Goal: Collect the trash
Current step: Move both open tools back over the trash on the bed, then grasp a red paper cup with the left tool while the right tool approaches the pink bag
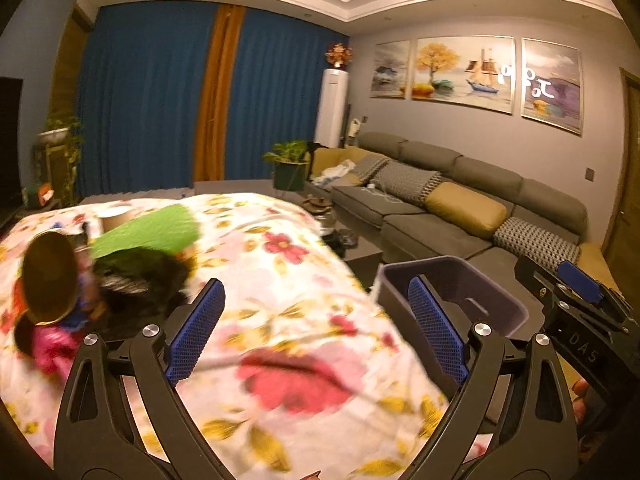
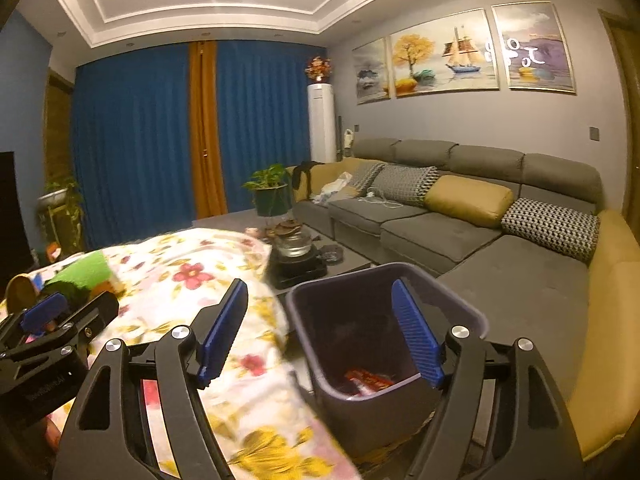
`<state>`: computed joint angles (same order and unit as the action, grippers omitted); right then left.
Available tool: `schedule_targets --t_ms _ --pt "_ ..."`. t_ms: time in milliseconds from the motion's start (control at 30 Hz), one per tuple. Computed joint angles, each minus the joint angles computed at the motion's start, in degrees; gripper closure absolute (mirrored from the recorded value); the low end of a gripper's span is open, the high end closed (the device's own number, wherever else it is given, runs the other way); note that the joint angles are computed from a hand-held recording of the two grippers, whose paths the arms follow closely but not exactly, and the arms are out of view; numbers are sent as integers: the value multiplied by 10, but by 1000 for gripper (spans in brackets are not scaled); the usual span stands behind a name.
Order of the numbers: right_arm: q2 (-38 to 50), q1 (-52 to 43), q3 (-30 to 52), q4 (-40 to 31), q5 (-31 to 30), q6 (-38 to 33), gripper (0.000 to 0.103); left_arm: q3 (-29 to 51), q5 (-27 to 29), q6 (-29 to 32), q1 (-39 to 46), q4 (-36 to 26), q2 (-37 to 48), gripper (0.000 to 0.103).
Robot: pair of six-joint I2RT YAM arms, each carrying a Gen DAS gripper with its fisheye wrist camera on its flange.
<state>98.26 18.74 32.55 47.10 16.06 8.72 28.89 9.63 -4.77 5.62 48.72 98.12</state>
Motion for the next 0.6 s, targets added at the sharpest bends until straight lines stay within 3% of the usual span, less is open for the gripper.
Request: schedule_targets --t_ms 267,600 --pt "12 65 10 -6 10 10 30 -62 27 18 110 27 -34 12" --pt "70 148 68 -23 6 18 30 -64 73 31 266 38 -15 12"
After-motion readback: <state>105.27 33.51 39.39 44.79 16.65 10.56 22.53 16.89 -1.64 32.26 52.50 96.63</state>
